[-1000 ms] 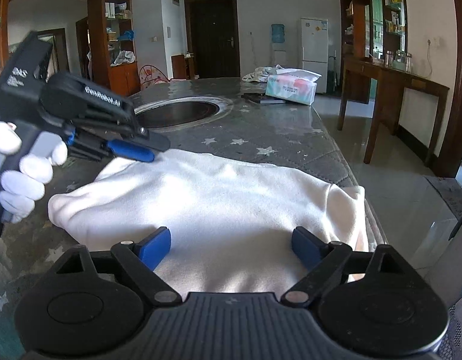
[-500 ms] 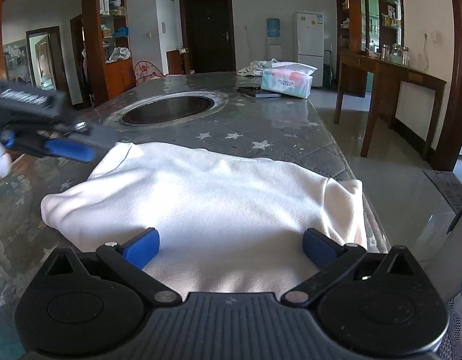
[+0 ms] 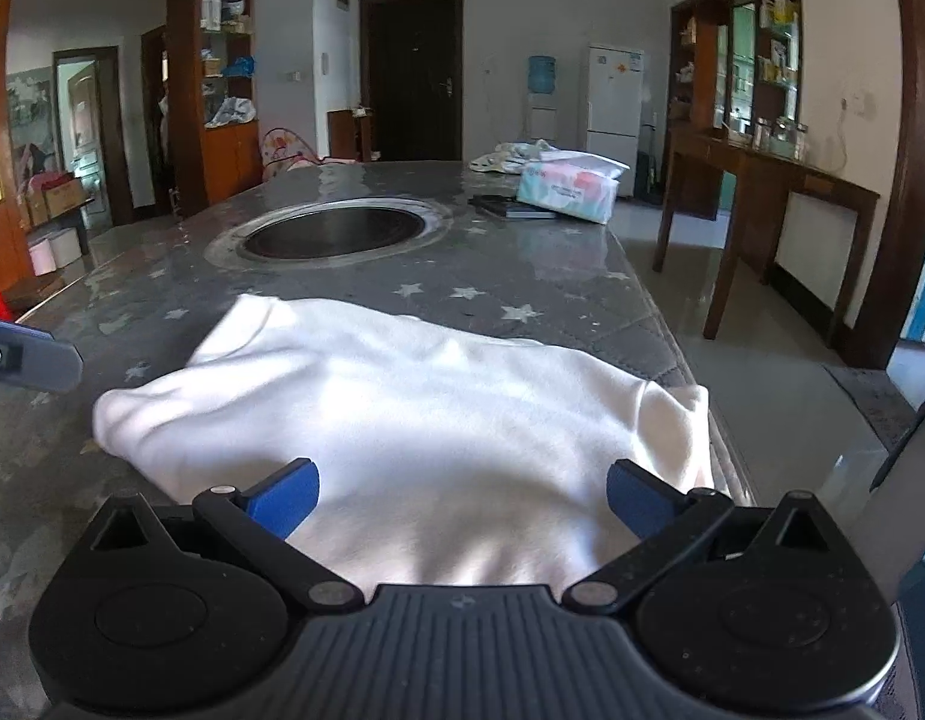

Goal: Fold clothes

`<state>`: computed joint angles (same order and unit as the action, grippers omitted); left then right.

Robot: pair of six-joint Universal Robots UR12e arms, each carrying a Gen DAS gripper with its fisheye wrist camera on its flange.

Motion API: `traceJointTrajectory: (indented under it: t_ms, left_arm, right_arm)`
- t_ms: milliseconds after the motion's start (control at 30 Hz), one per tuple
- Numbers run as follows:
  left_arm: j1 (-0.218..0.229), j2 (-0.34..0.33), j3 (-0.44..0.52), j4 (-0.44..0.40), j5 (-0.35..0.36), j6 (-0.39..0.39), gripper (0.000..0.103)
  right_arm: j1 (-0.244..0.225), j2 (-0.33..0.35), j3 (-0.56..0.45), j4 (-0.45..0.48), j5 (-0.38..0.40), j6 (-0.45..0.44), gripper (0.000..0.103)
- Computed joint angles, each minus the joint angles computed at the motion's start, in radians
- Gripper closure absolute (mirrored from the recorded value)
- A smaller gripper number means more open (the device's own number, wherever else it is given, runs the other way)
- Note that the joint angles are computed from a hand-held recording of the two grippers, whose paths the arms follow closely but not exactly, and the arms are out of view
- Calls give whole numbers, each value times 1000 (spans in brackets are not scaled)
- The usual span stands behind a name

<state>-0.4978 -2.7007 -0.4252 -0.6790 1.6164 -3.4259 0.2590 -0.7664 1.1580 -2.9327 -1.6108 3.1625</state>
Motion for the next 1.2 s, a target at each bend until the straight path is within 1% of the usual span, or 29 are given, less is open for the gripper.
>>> traceJointTrajectory:
  t_ms: [133,233,300,400,467,567,667,867,900,967,1067,1133,1200]
  left_arm:
    - [-2,33,-73,24,-1,-13,0]
    - [-4,47,-107,24,2,-19,0]
    - [-6,51,-116,18,4,-17,0]
    - [-9,51,-121,8,16,-11,0]
    - [-11,50,-122,1,26,-5,0]
    - [-11,51,-126,-9,23,-3,0]
    - [-12,54,-132,-16,26,-6,0]
    - [-14,60,-147,-13,39,11,0]
    - [-14,60,-149,-10,41,16,0]
    - [-16,61,-153,-3,48,26,0]
    - [-19,60,-156,3,61,42,0]
    - [-20,59,-156,4,67,49,0]
    - [-20,58,-154,2,68,52,0]
  right_arm:
    - [3,-3,7,1,-4,-14,0]
    - [0,-2,5,21,11,6,0]
    - [-1,-4,1,31,13,6,0]
    - [-6,-8,-5,27,48,8,0]
    - [-5,-2,-19,16,45,9,0]
    - [-5,14,-52,32,66,6,0]
    - [1,34,-88,66,79,-21,0]
    - [16,46,-111,112,95,-113,0]
    - [18,47,-115,101,91,-130,0]
    - [19,56,-136,89,85,-134,0]
    - [23,89,-200,110,45,-115,0]
    - [26,113,-244,134,14,-106,0]
    - [30,133,-282,166,-2,-110,0]
